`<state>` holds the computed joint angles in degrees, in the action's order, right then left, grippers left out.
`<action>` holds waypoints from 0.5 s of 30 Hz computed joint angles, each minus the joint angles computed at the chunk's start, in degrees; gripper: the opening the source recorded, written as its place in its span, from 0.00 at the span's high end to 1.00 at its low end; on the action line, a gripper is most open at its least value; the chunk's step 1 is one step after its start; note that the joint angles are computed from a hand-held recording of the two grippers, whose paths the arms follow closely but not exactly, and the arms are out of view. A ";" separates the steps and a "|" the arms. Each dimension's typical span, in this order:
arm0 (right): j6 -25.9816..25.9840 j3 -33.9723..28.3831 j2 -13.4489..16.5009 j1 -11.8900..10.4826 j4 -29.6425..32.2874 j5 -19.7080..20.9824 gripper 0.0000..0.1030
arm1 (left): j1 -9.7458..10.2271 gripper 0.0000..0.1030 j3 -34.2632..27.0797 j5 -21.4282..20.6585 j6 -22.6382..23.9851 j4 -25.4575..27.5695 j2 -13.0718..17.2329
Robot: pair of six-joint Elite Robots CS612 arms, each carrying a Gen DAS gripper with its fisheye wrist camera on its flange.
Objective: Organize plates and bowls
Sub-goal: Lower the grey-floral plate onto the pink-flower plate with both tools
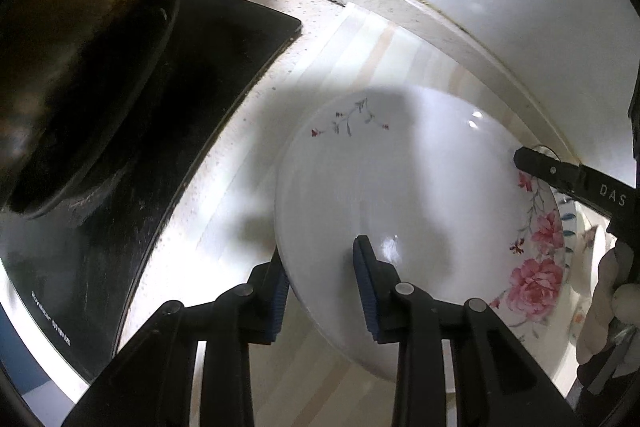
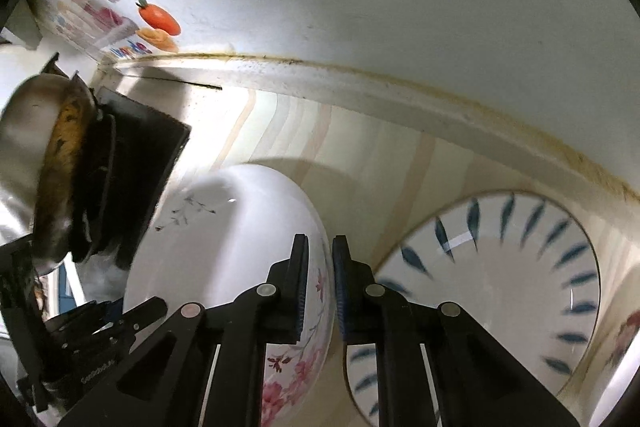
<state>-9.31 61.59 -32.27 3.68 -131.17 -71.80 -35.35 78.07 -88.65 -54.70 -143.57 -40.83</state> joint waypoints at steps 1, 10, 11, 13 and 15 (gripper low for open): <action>0.23 1.16 -0.73 -0.30 -0.44 0.60 0.86 | -0.13 0.72 0.31 -0.19 0.01 -0.32 -0.28; 3.53 13.73 -8.45 -2.77 -9.06 4.69 0.86 | -2.31 0.72 3.77 0.71 2.51 -2.56 -3.86; 3.93 15.61 -9.68 -3.16 -10.16 5.06 0.86 | -2.27 0.72 3.10 0.58 3.09 -2.28 -3.78; 4.28 19.14 -11.97 -3.98 -12.07 5.75 0.86 | -2.83 0.72 3.71 0.55 4.20 -2.77 -4.57; 4.99 22.52 -14.08 -4.91 -13.74 6.92 0.86 | -3.42 0.72 4.24 0.36 5.34 -3.24 -5.29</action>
<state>-4.33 84.11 -46.35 -1.23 -144.91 -64.88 -38.77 82.31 -88.29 -49.36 -146.81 -46.12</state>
